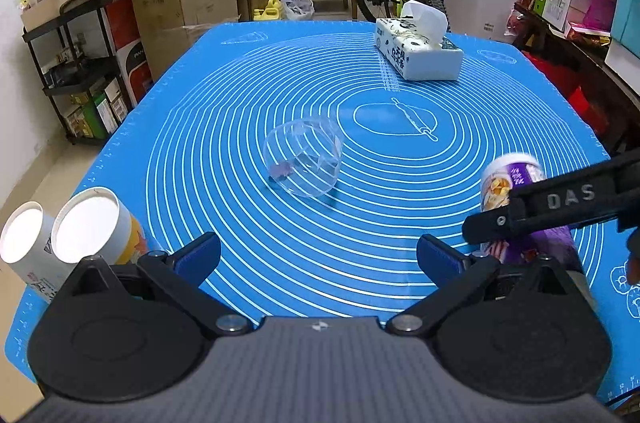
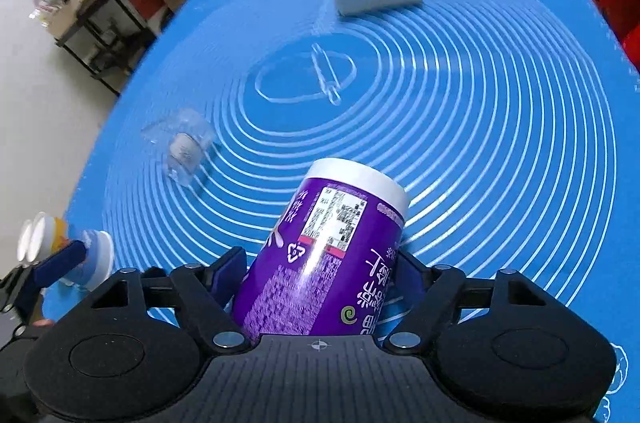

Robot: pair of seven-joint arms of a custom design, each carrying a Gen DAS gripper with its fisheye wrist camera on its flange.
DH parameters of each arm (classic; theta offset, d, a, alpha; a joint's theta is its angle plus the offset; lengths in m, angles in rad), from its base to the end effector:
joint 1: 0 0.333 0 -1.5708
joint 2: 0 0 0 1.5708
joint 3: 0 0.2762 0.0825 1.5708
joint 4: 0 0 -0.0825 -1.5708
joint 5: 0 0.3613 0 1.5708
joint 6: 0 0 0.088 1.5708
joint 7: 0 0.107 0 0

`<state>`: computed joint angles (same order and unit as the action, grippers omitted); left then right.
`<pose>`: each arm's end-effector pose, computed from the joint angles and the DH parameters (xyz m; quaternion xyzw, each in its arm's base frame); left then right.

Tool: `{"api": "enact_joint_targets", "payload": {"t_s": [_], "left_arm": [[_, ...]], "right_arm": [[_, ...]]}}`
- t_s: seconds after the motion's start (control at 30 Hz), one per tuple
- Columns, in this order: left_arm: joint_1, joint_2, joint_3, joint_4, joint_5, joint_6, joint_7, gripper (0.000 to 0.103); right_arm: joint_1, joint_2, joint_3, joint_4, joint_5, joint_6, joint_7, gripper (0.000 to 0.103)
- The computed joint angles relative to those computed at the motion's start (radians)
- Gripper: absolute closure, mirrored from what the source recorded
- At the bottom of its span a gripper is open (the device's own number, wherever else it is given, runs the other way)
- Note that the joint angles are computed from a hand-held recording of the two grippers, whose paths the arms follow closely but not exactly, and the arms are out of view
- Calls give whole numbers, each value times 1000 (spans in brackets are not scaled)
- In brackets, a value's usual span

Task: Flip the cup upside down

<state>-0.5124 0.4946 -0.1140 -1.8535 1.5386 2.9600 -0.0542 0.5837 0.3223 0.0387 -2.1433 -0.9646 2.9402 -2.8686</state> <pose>0.4558 -0.4073 0.2643 -0.4988 0.7756 -0.3218 0.2146 0.4255 0.3705 0.2670 -0.5613 0.7769 -0.0818 0.2731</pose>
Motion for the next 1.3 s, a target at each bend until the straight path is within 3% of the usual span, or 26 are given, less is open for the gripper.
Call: {"api": "enact_joint_targets", "payload": {"t_s": [0.1, 0.17, 0.3, 0.4, 0.47, 0.67, 1.07, 1.3], "left_arm": [[-2, -1, 0, -1, 0, -3, -5, 0], [-4, 0, 0, 2, 0, -7, -11, 0], [-9, 2, -1, 7, 6, -14, -26, 0], [-15, 4, -2, 11, 13, -21, -32, 0], [-18, 7, -3, 13, 18, -25, -35, 0], [-20, 11, -6, 12, 10, -24, -34, 0], [-22, -4, -11, -10, 23, -25, -40, 0], [-18, -20, -18, -25, 44, -23, -53, 0]], "right_arm": [[86, -43, -20, 18, -158, -176, 90, 29], [133, -63, 2, 33, -258, -346, 135, 30], [184, -74, 45, 32, -459, -596, 309, 31], [228, -18, 87, 62, -534, -845, 307, 31], [243, 13, 99, 79, -565, -919, 296, 32], [257, 41, 115, 88, -565, -957, 269, 32], [217, 12, 120, 40, -506, -803, 302, 30], [214, -13, 128, 13, -498, -795, 314, 22]]}}
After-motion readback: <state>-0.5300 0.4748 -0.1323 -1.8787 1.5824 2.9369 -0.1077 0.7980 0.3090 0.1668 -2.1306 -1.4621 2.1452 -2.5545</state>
